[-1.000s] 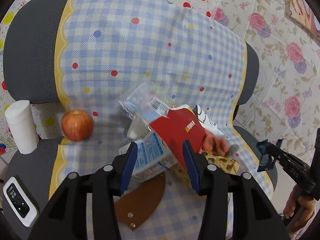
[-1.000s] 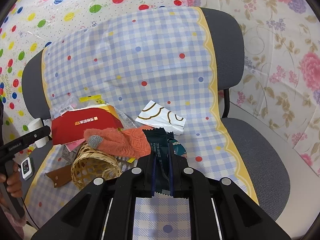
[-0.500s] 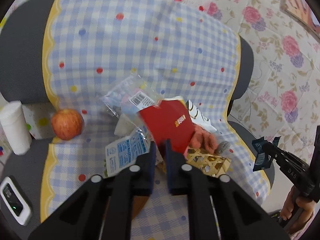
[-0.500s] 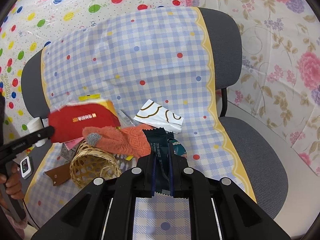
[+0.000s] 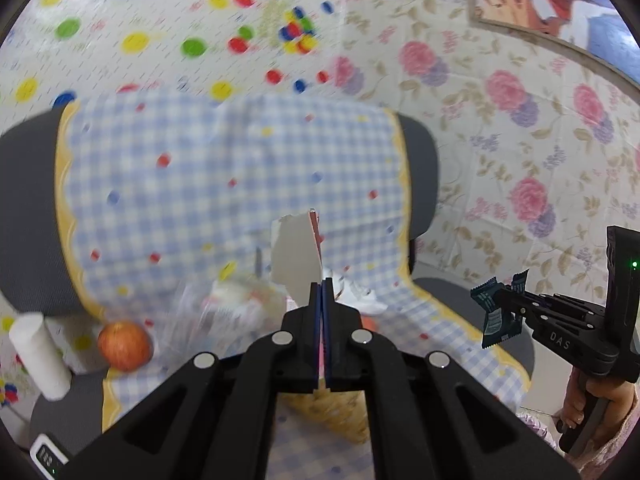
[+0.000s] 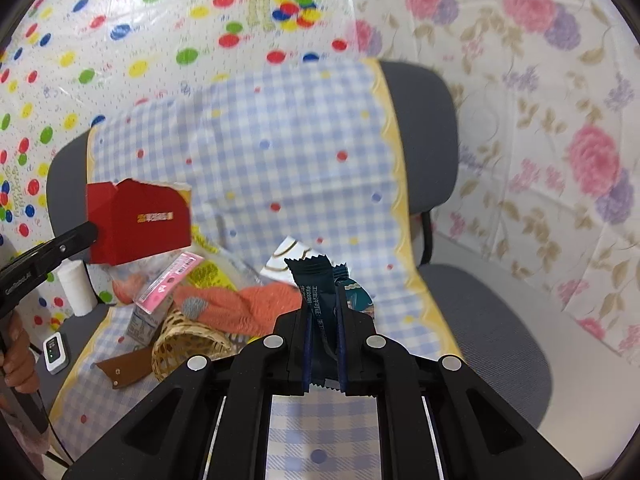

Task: Collect trash
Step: 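Carry the red box and teal wrapper over the pink bin and open both tools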

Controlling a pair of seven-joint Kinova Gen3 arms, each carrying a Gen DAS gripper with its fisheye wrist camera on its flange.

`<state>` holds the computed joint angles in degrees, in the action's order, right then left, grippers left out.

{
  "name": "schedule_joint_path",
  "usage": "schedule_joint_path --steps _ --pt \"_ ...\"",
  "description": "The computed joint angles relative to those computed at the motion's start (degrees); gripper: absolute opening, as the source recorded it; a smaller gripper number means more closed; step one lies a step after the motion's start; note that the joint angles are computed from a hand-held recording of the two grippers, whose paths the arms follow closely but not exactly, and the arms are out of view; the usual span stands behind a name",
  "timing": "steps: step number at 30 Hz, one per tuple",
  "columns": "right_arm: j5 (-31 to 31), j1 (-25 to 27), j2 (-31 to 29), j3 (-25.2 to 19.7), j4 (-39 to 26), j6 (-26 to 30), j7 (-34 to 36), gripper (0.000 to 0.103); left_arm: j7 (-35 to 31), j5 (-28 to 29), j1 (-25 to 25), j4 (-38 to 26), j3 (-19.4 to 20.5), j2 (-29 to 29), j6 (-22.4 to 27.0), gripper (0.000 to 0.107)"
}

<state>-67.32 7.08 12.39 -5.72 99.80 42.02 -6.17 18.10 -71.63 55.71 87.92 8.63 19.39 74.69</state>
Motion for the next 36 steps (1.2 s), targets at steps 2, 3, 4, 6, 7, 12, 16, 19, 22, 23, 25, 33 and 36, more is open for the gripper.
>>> schedule_joint_path --steps 2,3,4,6,7,12,16,19,22,23,25,33,36 --pt "-1.5 1.3 -1.0 0.5 0.6 0.9 1.6 0.01 -1.2 -1.5 0.5 -0.9 0.1 0.4 -0.3 0.0" --pt "-2.5 1.9 -1.4 0.8 1.1 1.3 2.5 0.01 -1.9 -2.3 0.8 -1.6 0.2 0.8 -0.6 0.0" --pt "-3.5 2.4 -1.8 1.2 1.6 1.9 3.4 0.01 -2.3 -2.9 1.1 -2.0 0.1 1.0 -1.1 0.0" --pt "-4.9 3.4 -2.7 2.4 2.7 2.9 5.2 0.01 -2.9 -4.2 1.8 -2.7 0.0 1.6 -2.2 0.0" --pt "-5.4 3.7 -3.0 3.0 3.1 3.3 5.9 0.01 -3.4 -4.6 2.1 -3.2 0.0 2.0 -3.1 0.0" --pt "-7.1 5.3 -5.3 6.1 5.9 4.1 9.2 0.01 -5.2 -5.0 4.0 -5.9 -0.8 4.3 -7.2 0.0" --pt "-6.6 6.9 -7.0 8.8 7.9 4.8 10.3 0.01 -5.2 -4.8 5.5 -6.8 -1.6 5.9 -11.7 0.0" --pt "-6.0 8.0 -8.3 10.5 9.6 4.8 10.9 0.01 -5.0 -4.6 6.6 -6.9 -2.2 6.8 -15.3 0.0" --pt "-5.0 9.3 -9.5 12.4 11.5 4.8 10.8 0.01 -5.7 -4.3 7.9 -7.4 -2.9 8.1 -18.2 0.0" --pt "-4.9 9.8 -9.9 12.9 12.2 4.8 10.9 0.01 -5.8 -4.3 8.3 -7.5 -3.1 8.4 -19.2 0.0" --pt "-4.6 10.7 -10.6 14.0 13.7 4.4 11.3 0.01 -5.8 -4.1 8.9 -7.3 -3.6 8.8 -21.3 0.0" --pt "-2.5 14.1 -11.5 17.3 18.3 1.6 12.5 0.011 -10.8 -0.1 9.9 -10.0 -4.8 12.1 -30.9 0.0" --pt "-2.8 15.6 -11.0 18.3 19.6 0.6 13.5 0.011 -14.1 3.1 9.7 -11.9 -5.0 13.9 -33.6 0.0"
